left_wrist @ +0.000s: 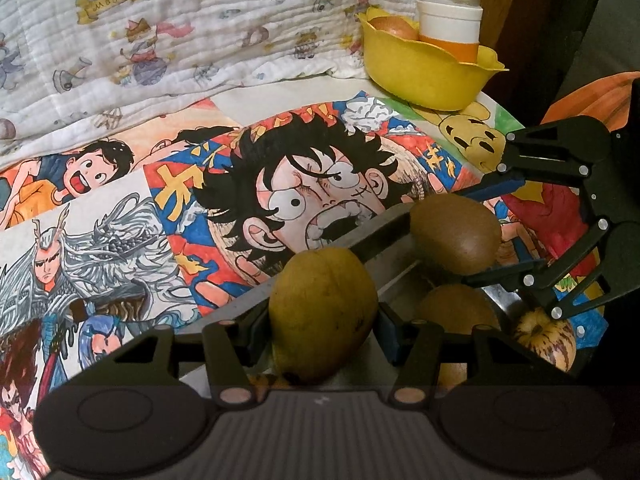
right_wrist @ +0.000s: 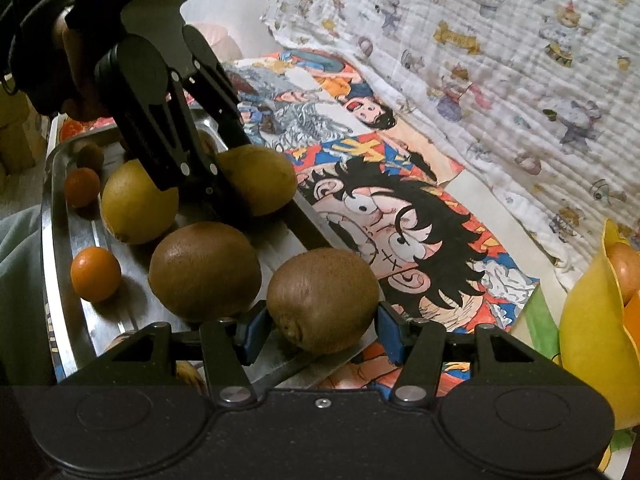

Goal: Organize fruits
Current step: 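Lower the kiwi onto the tray with the right tool while the left tool lowers the pear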

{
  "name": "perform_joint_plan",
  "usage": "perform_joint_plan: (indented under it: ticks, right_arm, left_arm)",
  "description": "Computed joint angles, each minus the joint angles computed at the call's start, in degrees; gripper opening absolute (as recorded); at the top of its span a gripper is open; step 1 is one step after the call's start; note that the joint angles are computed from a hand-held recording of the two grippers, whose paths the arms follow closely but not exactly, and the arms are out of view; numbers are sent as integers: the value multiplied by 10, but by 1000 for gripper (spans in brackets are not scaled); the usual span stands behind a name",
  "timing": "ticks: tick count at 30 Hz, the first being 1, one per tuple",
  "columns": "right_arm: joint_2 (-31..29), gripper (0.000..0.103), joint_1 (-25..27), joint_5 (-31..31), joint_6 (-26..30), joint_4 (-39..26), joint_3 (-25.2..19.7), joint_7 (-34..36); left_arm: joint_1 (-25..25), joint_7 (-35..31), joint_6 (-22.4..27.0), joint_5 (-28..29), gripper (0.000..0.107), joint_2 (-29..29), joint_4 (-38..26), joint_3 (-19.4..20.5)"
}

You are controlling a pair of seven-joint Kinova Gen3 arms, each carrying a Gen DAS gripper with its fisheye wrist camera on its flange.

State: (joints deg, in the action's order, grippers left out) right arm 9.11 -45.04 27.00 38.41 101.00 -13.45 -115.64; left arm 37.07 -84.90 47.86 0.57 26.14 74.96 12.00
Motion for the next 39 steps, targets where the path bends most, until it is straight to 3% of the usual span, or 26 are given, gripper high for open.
perform_joint_plan:
  ticks: [8,29,39]
  right_arm:
    - [21,58,-9,-9,58,-45,-2,59]
    - [17,59,-13,-6,52,-39,3,58]
    - [13,65,-20,13,54,-36,2,37]
  left_arm:
    - [3,1,17,-3,60,7,-14,-2]
    - [5,10,19,-2,61,9,-16,-3]
    - [16,30,39,-16,71,12,-33,-10]
